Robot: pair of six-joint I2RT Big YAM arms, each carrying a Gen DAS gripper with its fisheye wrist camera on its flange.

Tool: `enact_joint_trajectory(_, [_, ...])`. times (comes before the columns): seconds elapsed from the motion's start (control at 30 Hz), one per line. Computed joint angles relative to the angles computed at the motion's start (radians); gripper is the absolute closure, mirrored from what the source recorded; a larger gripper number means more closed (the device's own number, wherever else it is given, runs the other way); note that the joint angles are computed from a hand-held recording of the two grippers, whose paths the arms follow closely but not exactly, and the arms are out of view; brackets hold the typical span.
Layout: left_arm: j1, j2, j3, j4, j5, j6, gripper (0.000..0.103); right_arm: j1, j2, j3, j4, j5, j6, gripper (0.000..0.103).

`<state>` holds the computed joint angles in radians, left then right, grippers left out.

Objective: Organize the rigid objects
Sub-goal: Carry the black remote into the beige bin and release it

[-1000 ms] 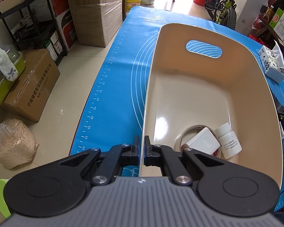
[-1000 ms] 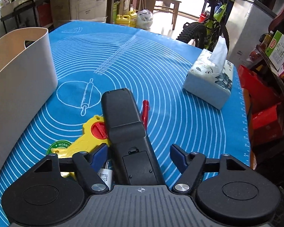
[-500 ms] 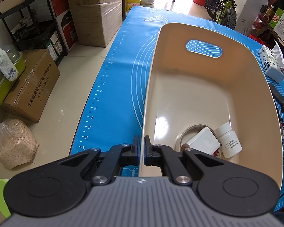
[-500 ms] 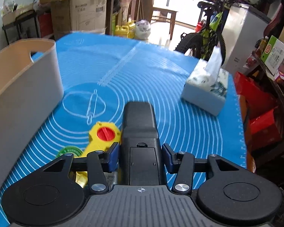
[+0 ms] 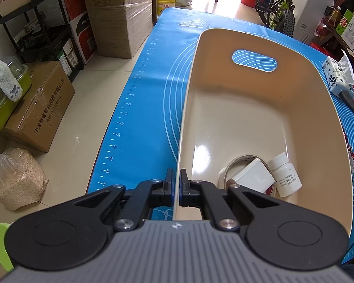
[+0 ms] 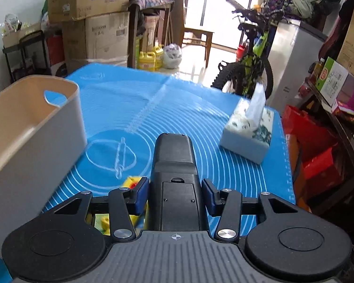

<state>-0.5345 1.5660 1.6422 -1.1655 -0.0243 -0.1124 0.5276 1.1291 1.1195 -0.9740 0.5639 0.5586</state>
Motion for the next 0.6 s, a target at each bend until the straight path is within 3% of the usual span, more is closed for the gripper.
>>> enact_joint_trajectory(0.4, [0.001,0.0,0.001,-0.001,0.002,-0.001,0.098,0.099,0.074,0.168,-0.008,0.083,-0.045,0.049])
enact_joint_trajectory(0.6, [0.0,0.0,0.001,-0.001,0.001,-0.001,0.098,0.143,0.13,0.25,0.038,0.074,-0.083,0.049])
